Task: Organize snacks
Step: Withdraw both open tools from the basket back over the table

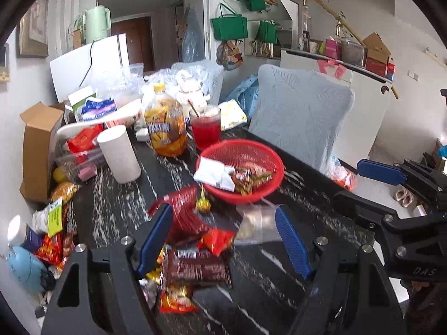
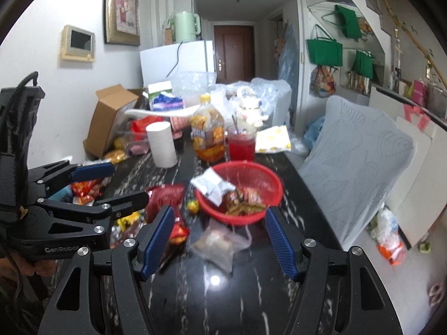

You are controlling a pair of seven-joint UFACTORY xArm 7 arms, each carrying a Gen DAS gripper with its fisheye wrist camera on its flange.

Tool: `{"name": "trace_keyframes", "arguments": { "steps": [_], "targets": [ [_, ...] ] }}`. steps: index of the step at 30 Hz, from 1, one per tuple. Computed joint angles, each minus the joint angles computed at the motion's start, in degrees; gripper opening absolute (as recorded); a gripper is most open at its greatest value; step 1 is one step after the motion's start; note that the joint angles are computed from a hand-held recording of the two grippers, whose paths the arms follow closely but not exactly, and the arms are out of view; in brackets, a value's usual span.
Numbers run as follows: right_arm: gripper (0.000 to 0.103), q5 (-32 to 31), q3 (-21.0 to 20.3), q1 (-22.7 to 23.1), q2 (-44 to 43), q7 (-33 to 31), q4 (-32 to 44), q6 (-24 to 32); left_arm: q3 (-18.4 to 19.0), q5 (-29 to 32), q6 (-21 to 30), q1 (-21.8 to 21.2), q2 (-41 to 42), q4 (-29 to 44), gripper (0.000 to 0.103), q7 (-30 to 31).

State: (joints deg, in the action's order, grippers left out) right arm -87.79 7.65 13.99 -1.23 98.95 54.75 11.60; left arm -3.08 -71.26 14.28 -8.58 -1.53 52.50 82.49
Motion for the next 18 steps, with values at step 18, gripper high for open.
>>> {"name": "trace_keyframes", "arguments": {
  "steps": [18],
  "targets": [
    [0.068,-7.12,0.23,2.07,4.54,10.92,-3.63,-7.42,2.37,0.15,4.03,1.48,-2.48,-9.13,0.075,-1.5]
  ]
}}
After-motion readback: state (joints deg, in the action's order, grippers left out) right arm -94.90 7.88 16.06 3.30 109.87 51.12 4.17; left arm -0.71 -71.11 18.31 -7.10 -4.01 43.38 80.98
